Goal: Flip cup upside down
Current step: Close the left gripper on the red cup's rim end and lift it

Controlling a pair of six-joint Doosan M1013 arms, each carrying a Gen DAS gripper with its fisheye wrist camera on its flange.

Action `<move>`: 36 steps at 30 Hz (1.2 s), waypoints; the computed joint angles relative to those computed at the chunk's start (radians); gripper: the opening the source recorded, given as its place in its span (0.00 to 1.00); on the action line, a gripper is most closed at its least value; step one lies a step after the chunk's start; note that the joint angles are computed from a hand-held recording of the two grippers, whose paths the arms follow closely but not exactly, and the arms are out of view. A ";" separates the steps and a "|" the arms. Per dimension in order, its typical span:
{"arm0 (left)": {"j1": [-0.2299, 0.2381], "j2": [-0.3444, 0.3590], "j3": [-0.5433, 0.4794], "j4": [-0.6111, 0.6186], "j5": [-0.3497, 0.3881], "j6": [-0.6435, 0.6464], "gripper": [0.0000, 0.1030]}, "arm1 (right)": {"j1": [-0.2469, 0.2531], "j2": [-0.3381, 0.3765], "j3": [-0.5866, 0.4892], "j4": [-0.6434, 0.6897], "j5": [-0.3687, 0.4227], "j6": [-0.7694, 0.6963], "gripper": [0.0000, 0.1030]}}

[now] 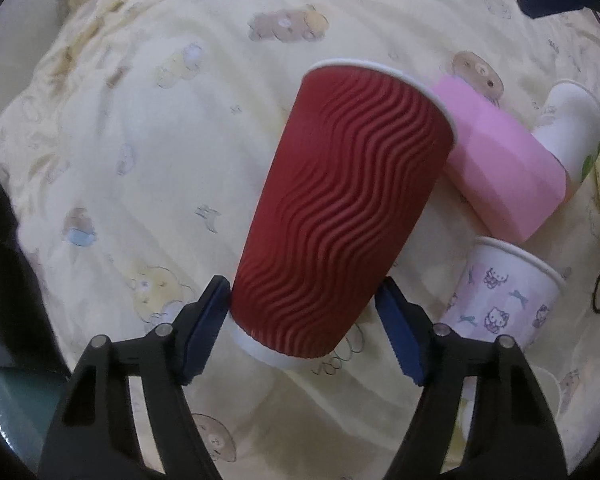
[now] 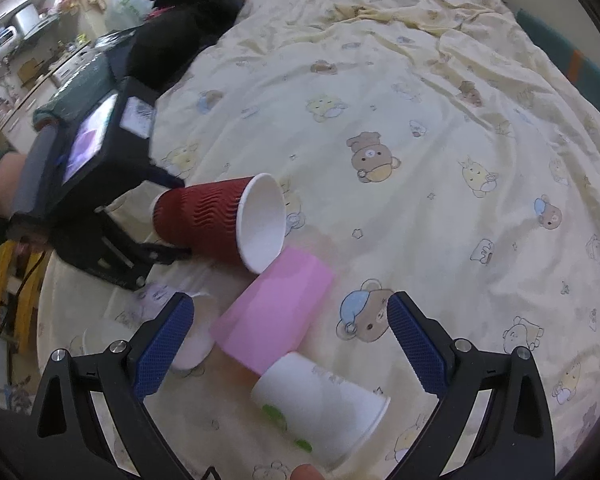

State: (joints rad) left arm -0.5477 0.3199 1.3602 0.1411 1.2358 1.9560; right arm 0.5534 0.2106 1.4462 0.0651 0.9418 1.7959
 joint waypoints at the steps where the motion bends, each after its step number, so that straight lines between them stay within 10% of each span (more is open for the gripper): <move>1: 0.000 -0.001 0.000 0.003 -0.006 -0.010 0.68 | 0.000 0.002 -0.001 0.002 -0.004 0.002 0.97; 14: -0.027 -0.135 0.049 0.103 -0.024 -0.353 0.67 | 0.015 -0.042 0.007 -0.018 0.000 0.051 0.97; 22: -0.157 -0.260 0.157 0.137 0.073 -0.681 0.67 | 0.071 -0.132 0.048 -0.062 0.028 0.087 0.97; 36: -0.378 -0.404 0.358 0.024 0.015 -1.310 0.56 | 0.206 -0.330 0.265 -0.142 0.062 0.296 0.97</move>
State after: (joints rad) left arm -0.9259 -0.0844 1.7187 0.1649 1.2509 0.6462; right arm 0.7596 -0.1194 1.7115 -0.0769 1.0039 2.0921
